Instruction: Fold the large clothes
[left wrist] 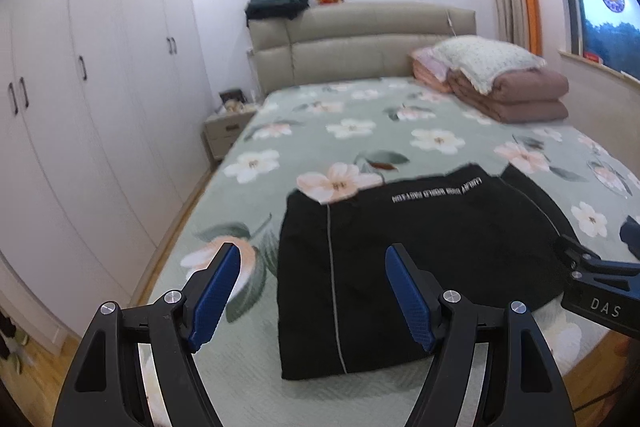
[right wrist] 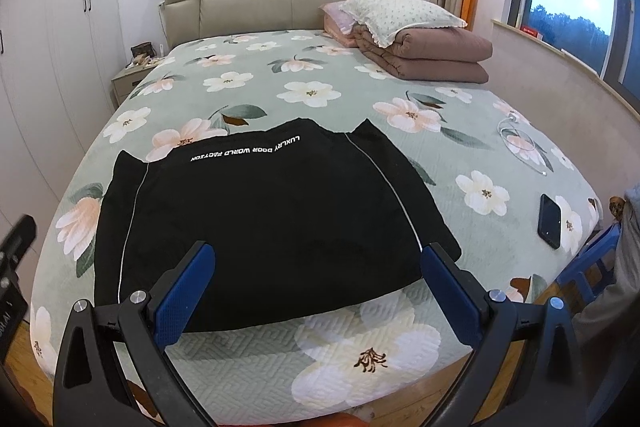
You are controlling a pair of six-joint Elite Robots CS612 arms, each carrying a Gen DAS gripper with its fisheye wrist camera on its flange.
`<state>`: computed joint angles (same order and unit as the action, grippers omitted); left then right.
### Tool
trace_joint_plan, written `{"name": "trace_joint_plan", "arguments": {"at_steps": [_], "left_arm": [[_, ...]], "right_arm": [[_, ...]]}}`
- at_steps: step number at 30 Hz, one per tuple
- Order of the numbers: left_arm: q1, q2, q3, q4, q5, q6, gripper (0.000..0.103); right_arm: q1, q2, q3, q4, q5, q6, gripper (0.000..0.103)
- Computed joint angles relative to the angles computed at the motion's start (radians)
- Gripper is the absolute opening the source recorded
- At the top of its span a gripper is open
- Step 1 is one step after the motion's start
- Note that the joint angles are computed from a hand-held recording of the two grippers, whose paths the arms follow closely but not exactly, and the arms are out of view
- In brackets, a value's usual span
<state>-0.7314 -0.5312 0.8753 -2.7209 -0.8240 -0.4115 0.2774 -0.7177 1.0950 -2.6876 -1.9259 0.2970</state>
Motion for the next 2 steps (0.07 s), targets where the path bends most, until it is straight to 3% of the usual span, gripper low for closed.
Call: {"name": "trace_joint_plan", "arguments": {"at_steps": [2], "left_arm": [[0.0,0.0,0.005,-0.022,0.011,0.007,0.076]], "right_arm": [[-0.001,0.002,-0.001,0.001,0.004,0.001,0.103]]}}
